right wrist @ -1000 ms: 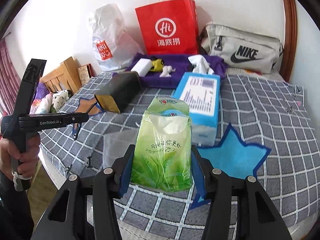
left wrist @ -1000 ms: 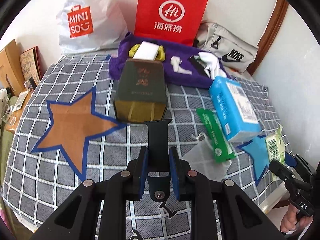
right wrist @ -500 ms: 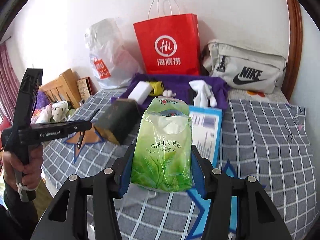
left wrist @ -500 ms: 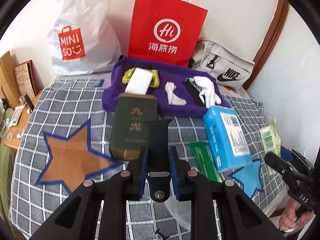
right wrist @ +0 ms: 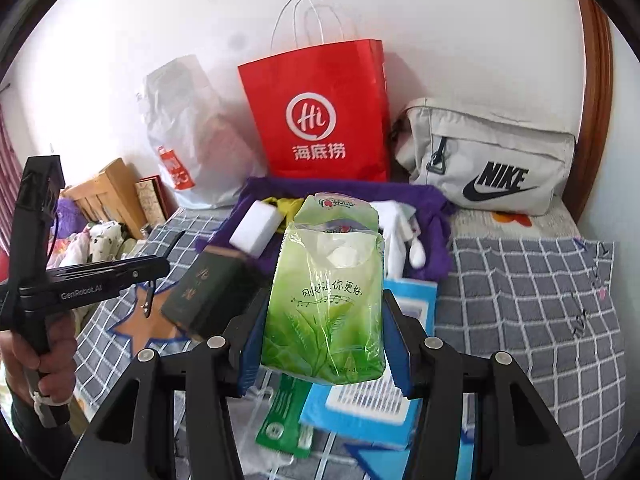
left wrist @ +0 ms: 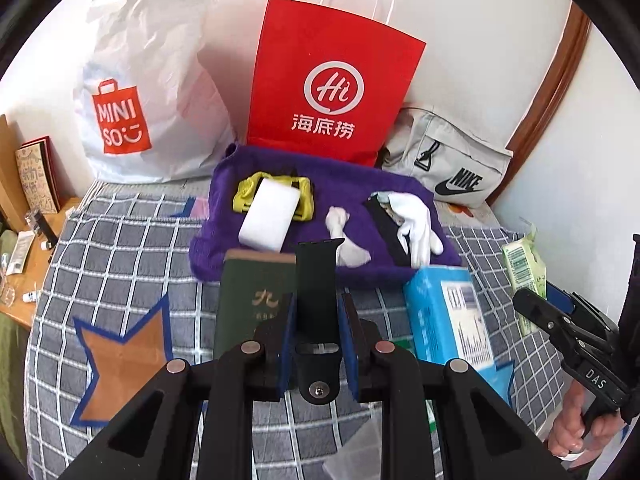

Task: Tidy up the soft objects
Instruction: 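Lower the strap and green tissue pack onto the towel and open both tools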

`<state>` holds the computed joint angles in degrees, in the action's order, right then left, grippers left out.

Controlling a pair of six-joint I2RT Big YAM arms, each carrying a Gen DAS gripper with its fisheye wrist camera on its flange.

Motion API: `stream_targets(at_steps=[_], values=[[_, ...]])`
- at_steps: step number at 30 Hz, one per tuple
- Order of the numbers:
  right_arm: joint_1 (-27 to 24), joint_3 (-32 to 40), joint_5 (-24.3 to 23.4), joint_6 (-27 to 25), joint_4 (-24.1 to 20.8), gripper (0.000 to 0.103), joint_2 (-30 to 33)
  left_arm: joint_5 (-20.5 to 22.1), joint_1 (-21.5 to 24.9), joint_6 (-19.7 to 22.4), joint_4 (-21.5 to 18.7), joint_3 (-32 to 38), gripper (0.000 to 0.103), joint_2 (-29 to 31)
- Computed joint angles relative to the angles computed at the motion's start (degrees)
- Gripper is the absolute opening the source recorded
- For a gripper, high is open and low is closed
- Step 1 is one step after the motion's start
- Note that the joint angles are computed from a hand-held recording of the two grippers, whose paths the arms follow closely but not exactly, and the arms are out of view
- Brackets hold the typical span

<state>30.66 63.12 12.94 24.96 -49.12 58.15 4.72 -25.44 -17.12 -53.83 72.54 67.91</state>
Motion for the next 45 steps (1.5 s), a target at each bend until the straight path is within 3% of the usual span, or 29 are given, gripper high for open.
stream_targets(at_steps=[22,33,45], values=[[-10.0,11.8,-9.1,-6.6,4.8,0.052,14.8,3.8,4.2,0.6,1.0,12.1,0.02,13.1],[-12.6,14.7,-13.3,-7.7,6.2,0.052,21.1,4.3,6.9,0.2,2.2,14.0,0.02,17.9],[-14.6,15.5,-18.3,-8.2,4.1,0.053,26.2,5.6,9.3,-1.1,2.8,16.0,0.02,23.6]])
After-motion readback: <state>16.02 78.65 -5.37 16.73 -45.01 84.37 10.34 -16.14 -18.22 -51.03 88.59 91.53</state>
